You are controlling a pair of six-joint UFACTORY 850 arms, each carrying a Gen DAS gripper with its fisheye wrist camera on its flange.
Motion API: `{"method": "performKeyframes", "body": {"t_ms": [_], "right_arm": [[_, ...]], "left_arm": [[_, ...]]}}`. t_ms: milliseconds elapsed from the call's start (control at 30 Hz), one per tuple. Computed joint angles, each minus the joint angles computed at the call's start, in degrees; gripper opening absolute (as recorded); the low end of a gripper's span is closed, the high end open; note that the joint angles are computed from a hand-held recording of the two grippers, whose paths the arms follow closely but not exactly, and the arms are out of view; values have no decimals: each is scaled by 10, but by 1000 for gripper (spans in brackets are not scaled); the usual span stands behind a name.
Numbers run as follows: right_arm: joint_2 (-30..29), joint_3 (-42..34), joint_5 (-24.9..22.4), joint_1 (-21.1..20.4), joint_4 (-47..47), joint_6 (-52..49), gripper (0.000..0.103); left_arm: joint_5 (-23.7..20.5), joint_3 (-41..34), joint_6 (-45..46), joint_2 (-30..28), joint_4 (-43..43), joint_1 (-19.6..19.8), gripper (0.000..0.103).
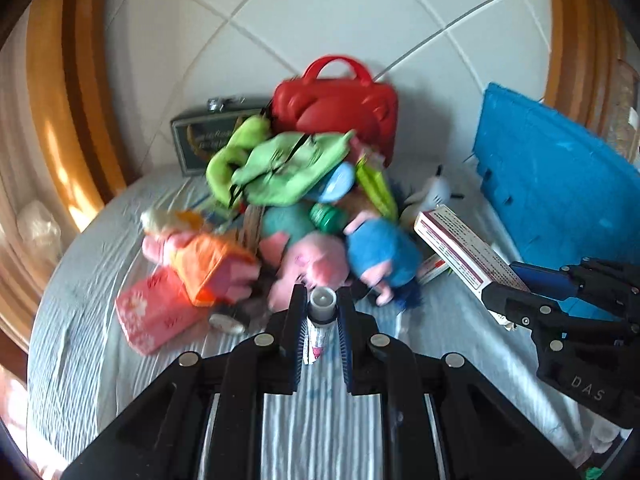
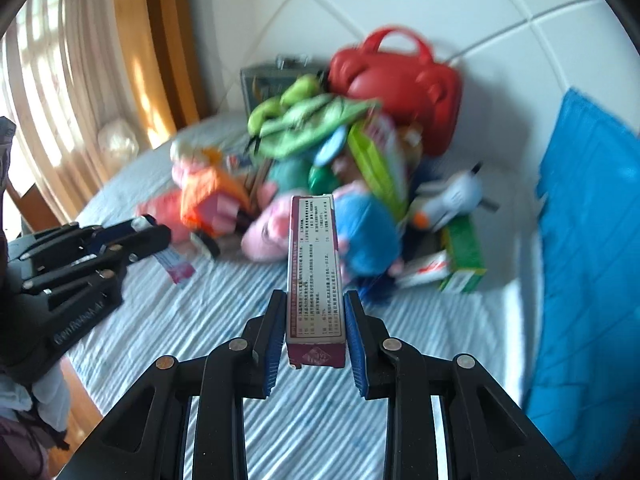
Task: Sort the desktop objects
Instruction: 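Carry the ointment tube and long box into the blue bin and release both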
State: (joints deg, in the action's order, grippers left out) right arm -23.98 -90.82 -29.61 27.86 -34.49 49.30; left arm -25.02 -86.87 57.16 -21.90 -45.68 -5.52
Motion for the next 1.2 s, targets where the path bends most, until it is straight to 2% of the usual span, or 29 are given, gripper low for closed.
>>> {"method": "performKeyframes", "body": {"t_ms": [200,333,600,733,900,1033,1133,1200], "right_arm": [[59,27,-27,-1,-143,130,28],[102,45,-63,-10,-228,202,28],[190,88,-140,-47,-332,288,28],[229,109,-161,-81,-343,287,28],[268,131,-162,-134,-337,271,28],[291,146,-154,-179,-317,238,28],[300,153,-149,-211,-296,211,28],[296,154,-139,-230,-283,198,28]], "left_arm": [[7,-21,73,18,-86,-36,15],[8,-48,106,22,-129,-69,15],[10,-115,121,20,-167,-148,15],[-10,-170,61,-2,-124,-189,15],[-2,-237,-10,-30,-59,-246,15],[-6,-304,-101,-62,33,-289,15],[-35,-382,-229,-108,159,-318,15],[-63,-430,-285,-139,215,-334,15]]}}
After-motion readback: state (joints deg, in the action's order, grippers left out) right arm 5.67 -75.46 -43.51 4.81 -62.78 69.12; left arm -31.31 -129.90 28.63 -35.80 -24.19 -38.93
